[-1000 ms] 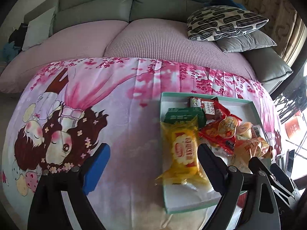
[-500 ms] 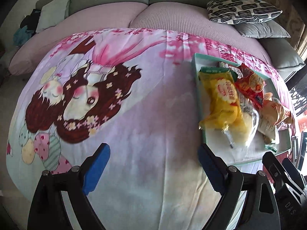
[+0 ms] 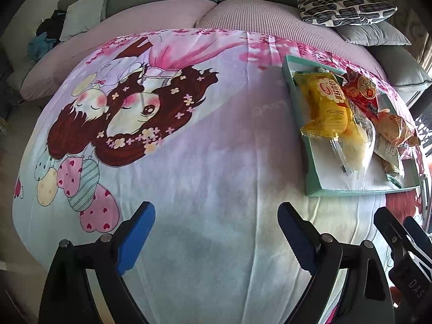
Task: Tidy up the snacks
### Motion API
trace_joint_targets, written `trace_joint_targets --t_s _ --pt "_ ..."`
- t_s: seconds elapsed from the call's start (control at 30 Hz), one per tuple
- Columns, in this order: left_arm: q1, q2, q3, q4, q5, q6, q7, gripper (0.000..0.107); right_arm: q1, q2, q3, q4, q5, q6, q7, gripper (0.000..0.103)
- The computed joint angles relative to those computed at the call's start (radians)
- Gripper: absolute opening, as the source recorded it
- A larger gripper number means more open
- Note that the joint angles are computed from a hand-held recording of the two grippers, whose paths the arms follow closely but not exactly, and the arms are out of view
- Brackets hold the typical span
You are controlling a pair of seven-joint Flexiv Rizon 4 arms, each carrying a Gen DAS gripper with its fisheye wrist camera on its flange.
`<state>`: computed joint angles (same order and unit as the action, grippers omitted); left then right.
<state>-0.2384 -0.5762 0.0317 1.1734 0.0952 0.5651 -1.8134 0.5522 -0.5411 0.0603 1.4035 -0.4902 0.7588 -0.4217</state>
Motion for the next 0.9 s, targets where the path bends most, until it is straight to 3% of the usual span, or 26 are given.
trace_joint_targets --t_s 0.3,0.6,0.9 --pt "-0.011 0.032 0.022 0.045 0.051 0.055 -0.044 0.092 0.033 0.018 -0.033 0.059 -0.108 0.072 0.067 0.103" --pt "-0.032 0.017 0.043 0.014 0.137 0.041 -0.057 0.092 0.046 0.017 -0.055 0.067 -0.203 0.047 0.115 0.103" --pt "-0.026 -0.004 0.032 -0.009 0.134 0.026 -0.007 0.092 0.038 -0.008 -0.053 0.041 -0.223 0.013 0.085 0.103"
